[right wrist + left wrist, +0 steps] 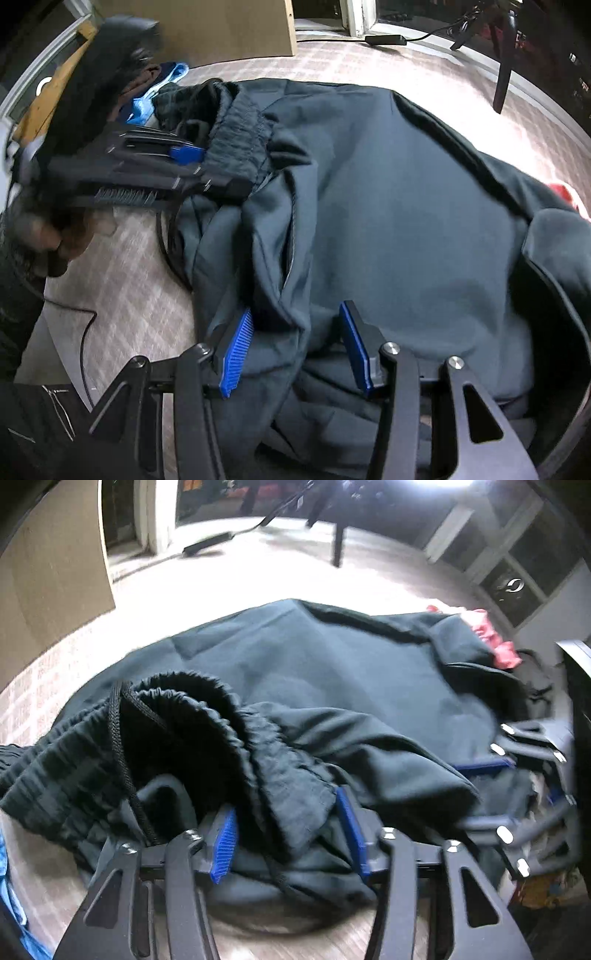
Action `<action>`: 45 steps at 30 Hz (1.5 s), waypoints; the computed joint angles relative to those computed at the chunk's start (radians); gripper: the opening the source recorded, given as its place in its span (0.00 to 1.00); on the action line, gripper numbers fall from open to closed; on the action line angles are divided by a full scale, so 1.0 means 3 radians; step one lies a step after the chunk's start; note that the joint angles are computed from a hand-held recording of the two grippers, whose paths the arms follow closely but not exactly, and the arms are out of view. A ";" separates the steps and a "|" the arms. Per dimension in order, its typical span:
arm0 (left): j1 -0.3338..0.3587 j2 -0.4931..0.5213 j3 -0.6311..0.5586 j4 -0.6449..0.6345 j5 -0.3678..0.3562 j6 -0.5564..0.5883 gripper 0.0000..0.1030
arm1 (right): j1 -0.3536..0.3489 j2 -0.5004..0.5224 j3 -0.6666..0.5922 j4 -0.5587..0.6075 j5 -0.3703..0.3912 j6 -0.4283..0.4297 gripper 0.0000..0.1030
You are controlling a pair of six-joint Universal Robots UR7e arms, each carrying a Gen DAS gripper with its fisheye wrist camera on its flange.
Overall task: Fold clothes
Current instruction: 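Hold the pants cuff with the left gripper while the right gripper folds the waistband toward it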
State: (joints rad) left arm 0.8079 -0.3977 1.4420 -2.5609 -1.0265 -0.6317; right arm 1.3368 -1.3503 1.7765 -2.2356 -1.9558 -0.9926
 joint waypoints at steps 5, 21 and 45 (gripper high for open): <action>-0.0117 -0.0251 0.0436 -0.0360 -0.0003 -0.0066 0.13 | -0.0034 -0.0056 0.0010 0.0184 0.0198 -0.0031 0.09; -0.1381 -0.1792 0.2839 -0.0205 0.0025 -0.2547 0.14 | 0.0332 -0.0603 0.1083 0.1161 -0.0108 -0.0469 0.06; -0.1362 -0.1557 0.2997 -0.0491 -0.0153 -0.2594 0.14 | 0.1072 0.1758 -0.0660 0.0054 -0.0333 -0.1172 0.65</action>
State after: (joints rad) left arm 0.3995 -0.8647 2.3412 -2.7083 -1.0724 -1.4098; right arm 1.6584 -0.8229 1.5785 -2.2194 -2.0557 -1.3441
